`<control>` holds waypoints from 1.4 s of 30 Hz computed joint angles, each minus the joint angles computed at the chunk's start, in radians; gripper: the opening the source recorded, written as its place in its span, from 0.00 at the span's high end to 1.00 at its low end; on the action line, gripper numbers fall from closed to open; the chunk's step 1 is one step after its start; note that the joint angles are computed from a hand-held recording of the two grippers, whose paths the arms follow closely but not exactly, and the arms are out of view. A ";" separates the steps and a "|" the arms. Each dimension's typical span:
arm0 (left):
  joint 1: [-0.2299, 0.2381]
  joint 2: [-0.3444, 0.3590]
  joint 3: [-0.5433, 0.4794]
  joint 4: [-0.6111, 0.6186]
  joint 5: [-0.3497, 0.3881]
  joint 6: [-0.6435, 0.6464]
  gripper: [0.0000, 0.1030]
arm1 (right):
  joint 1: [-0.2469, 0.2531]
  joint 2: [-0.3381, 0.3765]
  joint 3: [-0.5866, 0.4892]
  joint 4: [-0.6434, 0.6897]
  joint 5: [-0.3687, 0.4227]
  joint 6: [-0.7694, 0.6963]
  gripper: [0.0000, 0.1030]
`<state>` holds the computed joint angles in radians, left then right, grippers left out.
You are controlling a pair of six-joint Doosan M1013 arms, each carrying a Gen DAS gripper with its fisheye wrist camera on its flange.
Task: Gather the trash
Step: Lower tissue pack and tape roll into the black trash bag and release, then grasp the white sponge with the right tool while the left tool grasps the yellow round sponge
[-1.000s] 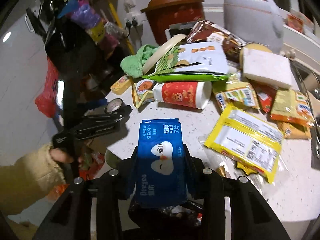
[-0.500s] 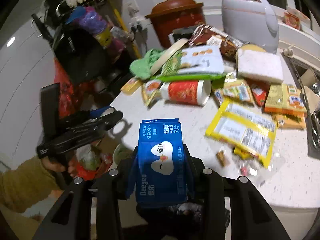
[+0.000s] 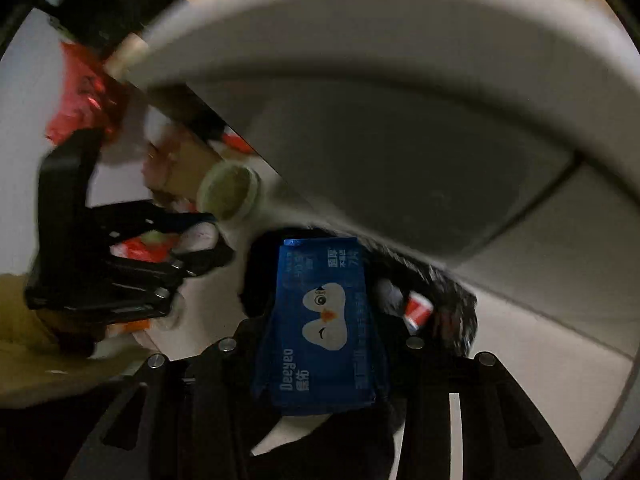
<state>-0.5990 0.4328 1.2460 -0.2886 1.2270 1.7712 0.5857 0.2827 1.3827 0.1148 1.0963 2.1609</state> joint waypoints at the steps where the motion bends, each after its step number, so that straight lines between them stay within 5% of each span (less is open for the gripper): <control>1: -0.004 0.009 0.006 0.007 0.006 -0.006 0.52 | -0.004 0.005 0.017 0.016 -0.003 0.006 0.61; 4: -0.015 0.032 0.014 0.052 0.042 -0.042 0.46 | -0.012 0.016 0.053 0.029 -0.020 0.048 0.53; 5: -0.014 0.038 0.014 0.056 0.055 -0.054 0.33 | -0.017 0.019 0.062 0.042 -0.024 0.060 0.39; 8: -0.021 0.060 0.005 0.099 0.088 -0.089 0.23 | -0.012 0.035 0.057 -0.022 -0.001 0.089 0.19; 17: -0.012 0.049 -0.024 0.110 0.097 -0.125 0.23 | -0.012 0.017 0.027 -0.051 0.012 0.067 0.18; 23: 0.016 -0.031 -0.068 0.016 -0.023 -0.079 0.19 | -0.001 -0.036 -0.059 -0.124 -0.072 0.021 0.16; 25: 0.025 -0.054 -0.092 0.005 -0.101 -0.093 0.12 | 0.004 -0.045 -0.109 -0.209 -0.127 0.015 0.06; 30: 0.034 -0.060 -0.162 0.062 -0.315 -0.220 0.12 | -0.021 -0.026 -0.204 -0.375 -0.248 0.055 0.05; 37: 0.029 -0.018 -0.257 0.190 -0.400 -0.370 0.12 | -0.072 0.115 -0.413 -0.752 -0.027 0.170 0.05; 42: 0.028 -0.024 -0.242 0.176 -0.406 -0.366 0.12 | -0.133 0.179 -0.479 -0.731 0.055 0.160 0.05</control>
